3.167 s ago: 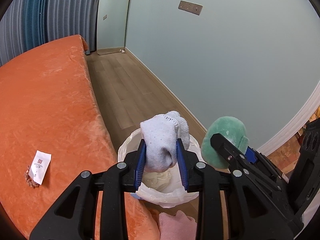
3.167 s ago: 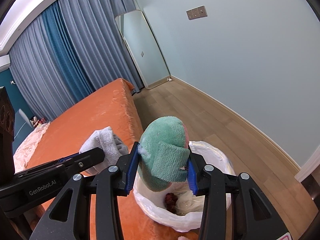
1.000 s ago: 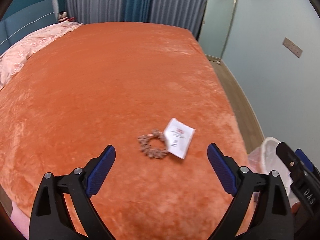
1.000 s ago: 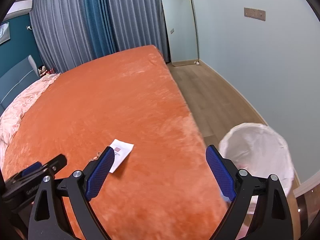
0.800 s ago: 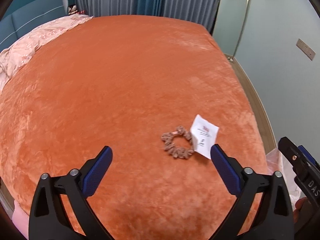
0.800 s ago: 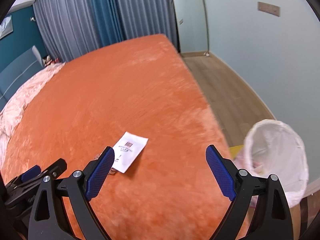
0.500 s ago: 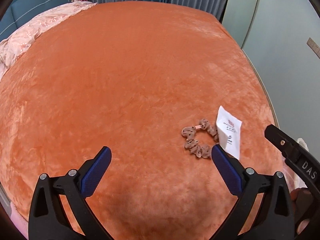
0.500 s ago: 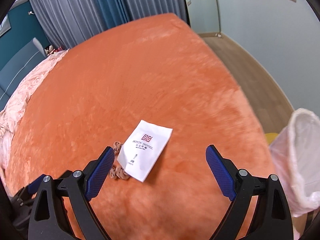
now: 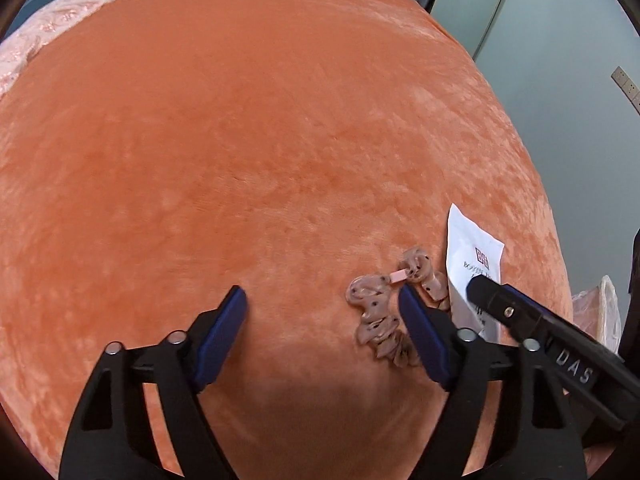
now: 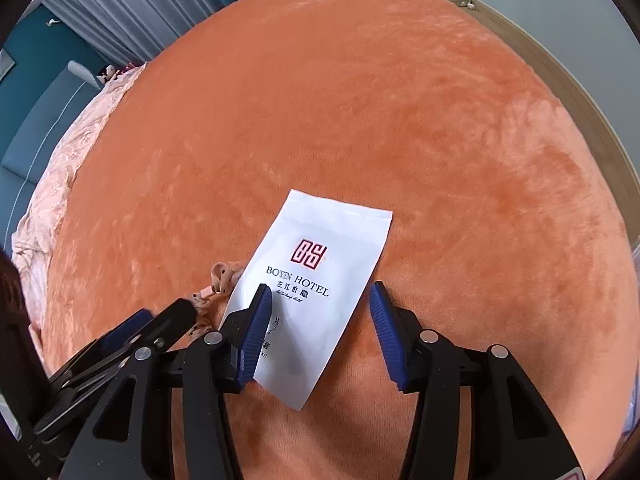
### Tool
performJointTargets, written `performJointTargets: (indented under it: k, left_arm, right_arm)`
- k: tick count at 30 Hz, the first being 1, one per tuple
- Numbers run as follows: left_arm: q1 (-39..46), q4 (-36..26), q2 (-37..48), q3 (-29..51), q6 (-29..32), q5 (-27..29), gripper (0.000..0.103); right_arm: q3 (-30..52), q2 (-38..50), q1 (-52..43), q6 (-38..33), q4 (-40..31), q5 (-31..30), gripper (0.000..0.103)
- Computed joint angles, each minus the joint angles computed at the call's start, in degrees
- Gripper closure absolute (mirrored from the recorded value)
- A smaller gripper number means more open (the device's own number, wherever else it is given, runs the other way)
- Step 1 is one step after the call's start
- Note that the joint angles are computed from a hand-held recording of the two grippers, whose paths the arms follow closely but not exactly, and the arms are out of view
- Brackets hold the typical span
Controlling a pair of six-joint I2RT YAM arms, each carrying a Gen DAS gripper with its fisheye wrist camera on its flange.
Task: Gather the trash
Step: 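Grasp the beaded scrunchie with the left tool while the right tool grasps the white hotel packet, then carry scrunchie and hotel packet to the bin and open both tools over it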
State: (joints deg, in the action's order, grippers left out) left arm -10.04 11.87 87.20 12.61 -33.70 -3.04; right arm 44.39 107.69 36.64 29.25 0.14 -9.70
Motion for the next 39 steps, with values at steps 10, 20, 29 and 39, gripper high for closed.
performJointTargets:
  k: [10, 20, 29, 39]
  left_arm:
    - [-4.64, 1.86, 5.58, 3.20, -0.09, -0.29, 0.089]
    - [-14.41, -17.90, -14.44, 7.12, -6.59, -4.16, 0.095]
    - [-34.46, -35.25, -23.09, 21.03, -15.31, -15.48, 0.095]
    - [-50.62, -39.89, -8.90, 41.84, -18.49, -24.10, 0.095]
  right_arm:
    - [-2.20, -2.78, -1.19, -1.11, 0.75, -3.76, 0.087]
    - [-7.58, -24.53, -4.26, -6.57, -9.64, -0.40, 0.094]
    - [-8.74, -49.90, -20.12, -14.19, -27.44, -4.55, 0.094]
    - [-2.43, -59.35, -54.35, -34.55, -43.43, -21.00, 0.094]
